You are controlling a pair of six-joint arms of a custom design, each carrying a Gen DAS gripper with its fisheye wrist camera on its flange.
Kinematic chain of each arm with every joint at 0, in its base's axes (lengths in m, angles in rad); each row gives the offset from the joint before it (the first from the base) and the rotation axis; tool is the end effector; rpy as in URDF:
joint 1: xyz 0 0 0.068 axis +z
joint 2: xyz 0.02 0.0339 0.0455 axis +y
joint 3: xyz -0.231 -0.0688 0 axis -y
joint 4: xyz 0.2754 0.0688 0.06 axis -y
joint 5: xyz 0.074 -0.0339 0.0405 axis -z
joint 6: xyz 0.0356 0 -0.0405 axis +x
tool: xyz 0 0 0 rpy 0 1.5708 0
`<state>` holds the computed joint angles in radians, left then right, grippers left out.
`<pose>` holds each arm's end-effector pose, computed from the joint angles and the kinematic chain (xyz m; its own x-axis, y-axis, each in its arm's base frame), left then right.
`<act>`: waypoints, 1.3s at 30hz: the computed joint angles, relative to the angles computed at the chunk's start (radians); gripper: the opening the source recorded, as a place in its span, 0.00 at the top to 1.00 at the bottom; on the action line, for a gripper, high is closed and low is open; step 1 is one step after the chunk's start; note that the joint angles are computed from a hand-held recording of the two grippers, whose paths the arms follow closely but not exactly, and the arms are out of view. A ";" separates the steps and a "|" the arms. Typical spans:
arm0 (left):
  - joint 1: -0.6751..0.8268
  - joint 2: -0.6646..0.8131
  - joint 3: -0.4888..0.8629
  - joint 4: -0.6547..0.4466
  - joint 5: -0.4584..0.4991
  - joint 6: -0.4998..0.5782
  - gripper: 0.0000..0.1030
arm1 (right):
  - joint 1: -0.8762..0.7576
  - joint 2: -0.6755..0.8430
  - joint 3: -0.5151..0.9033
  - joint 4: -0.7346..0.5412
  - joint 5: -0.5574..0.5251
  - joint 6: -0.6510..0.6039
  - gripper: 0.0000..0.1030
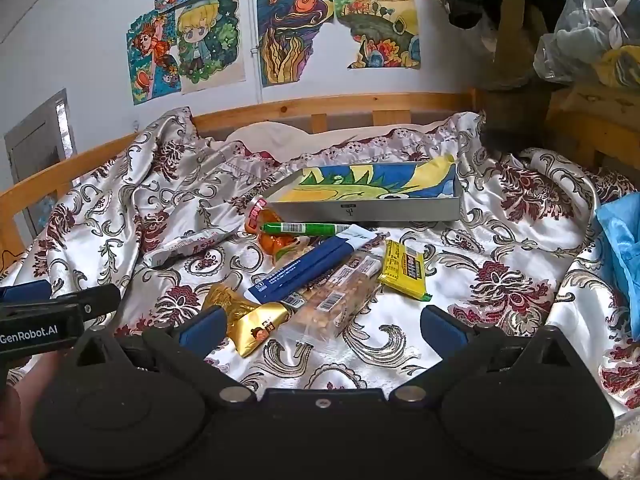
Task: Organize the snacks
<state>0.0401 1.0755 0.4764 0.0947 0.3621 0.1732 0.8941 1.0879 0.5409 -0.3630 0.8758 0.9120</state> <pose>0.2657 -0.0020 0.1591 -0.4287 0.1441 -0.8919 0.3515 0.9360 -0.0178 0.1707 0.1689 0.1497 -0.4640 0.2309 -0.8552 0.2660 0.9572 0.1141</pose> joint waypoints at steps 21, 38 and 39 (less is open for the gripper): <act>-0.038 -0.030 -0.013 -0.011 -0.024 -0.016 0.00 | 0.002 0.009 0.005 0.005 -0.007 -0.013 0.00; -0.037 -0.031 -0.016 -0.009 -0.023 -0.021 0.00 | 0.007 0.013 0.009 0.001 -0.005 -0.009 0.01; -0.031 -0.024 -0.014 -0.004 -0.017 -0.017 0.00 | 0.006 0.013 0.008 0.002 -0.005 -0.010 0.01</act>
<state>0.0093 1.0513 0.4626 0.0909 0.3450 0.1565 0.9000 1.1005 0.5486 -0.3609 0.8712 0.9021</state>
